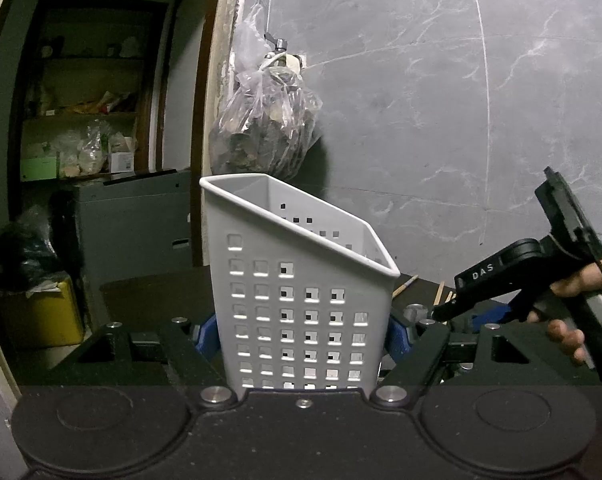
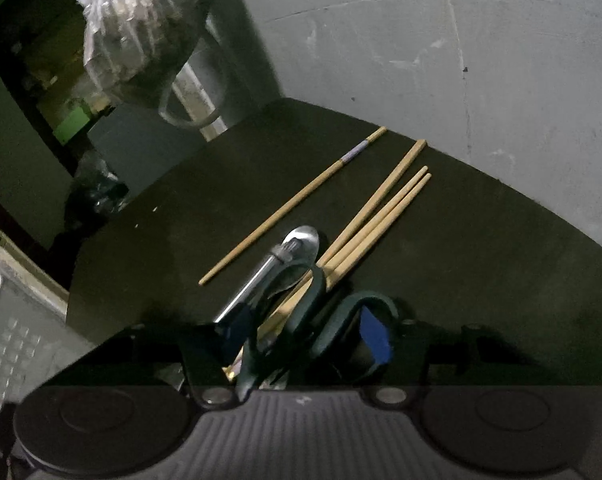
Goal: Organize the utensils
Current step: 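Move the right tool down over the green-handled scissors, then close the right tool on the scissors handles and lift them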
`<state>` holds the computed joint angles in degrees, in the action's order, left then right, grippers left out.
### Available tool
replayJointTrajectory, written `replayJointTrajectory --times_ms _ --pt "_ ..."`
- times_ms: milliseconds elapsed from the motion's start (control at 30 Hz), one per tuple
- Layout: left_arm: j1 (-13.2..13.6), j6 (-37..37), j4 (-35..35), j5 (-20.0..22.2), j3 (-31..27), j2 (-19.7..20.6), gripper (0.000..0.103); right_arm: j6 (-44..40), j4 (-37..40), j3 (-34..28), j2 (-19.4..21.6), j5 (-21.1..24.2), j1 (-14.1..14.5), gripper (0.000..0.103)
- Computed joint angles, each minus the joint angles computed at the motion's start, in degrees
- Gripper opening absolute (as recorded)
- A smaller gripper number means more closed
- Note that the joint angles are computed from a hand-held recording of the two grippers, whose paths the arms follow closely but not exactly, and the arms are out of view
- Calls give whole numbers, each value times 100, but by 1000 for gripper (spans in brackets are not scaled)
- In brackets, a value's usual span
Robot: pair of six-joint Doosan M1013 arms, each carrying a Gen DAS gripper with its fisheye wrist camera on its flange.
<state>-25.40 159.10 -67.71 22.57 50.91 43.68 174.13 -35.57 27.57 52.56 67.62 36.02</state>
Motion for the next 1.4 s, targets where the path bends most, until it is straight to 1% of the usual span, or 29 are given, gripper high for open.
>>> replayJointTrajectory --times_ms 33,100,167,233,300,467,533,667,767,933,1000,1067,1167,1267,1333,1400 --pt "0 -8 3 -6 -4 3 78 42 3 9 -4 -7 -6 61" --pt "0 -21 8 -12 5 -2 78 102 29 -41 27 62 -24 49" --pt "1 -23 1 -10 12 -7 78 249 36 120 -37 -56 -40 46" --pt "-1 -46 27 -14 7 -7 78 390 -12 260 -99 -159 -39 45" --pt "2 -38 18 -8 1 -2 78 379 -29 276 -100 -176 -45 45" --pt "-2 -126 84 -14 -17 2 78 124 -16 -4 36 33 -39 46" --pt "-5 -186 135 -19 -24 3 78 34 -16 -78 73 72 -39 43" --pt "-9 -274 230 -20 -37 5 78 395 -89 372 -138 -354 -47 36" --pt "-10 -331 269 -14 -57 12 78 776 -358 822 -347 -753 -8 33" --pt "-10 -350 287 -10 -69 18 78 1602 -1359 1637 -725 -1459 129 33" --pt "-10 -333 281 -13 -64 16 78 2042 -1966 1963 -866 -1708 198 33" --pt "-10 -349 307 -14 -72 20 78 2617 -2736 2307 -1003 -1975 269 32" --pt "-13 -322 303 -19 -72 21 78 3295 -3924 2686 -1138 -2130 389 32" --pt "-17 -275 291 -28 -64 20 78 3685 -5012 2922 -1211 -2107 514 33" --pt "-16 -261 273 -29 -61 20 78 3772 -5481 2982 -1229 -2054 581 33" --pt "-16 -281 291 -26 -65 20 78 3734 -5724 2941 -1207 -2024 625 33"
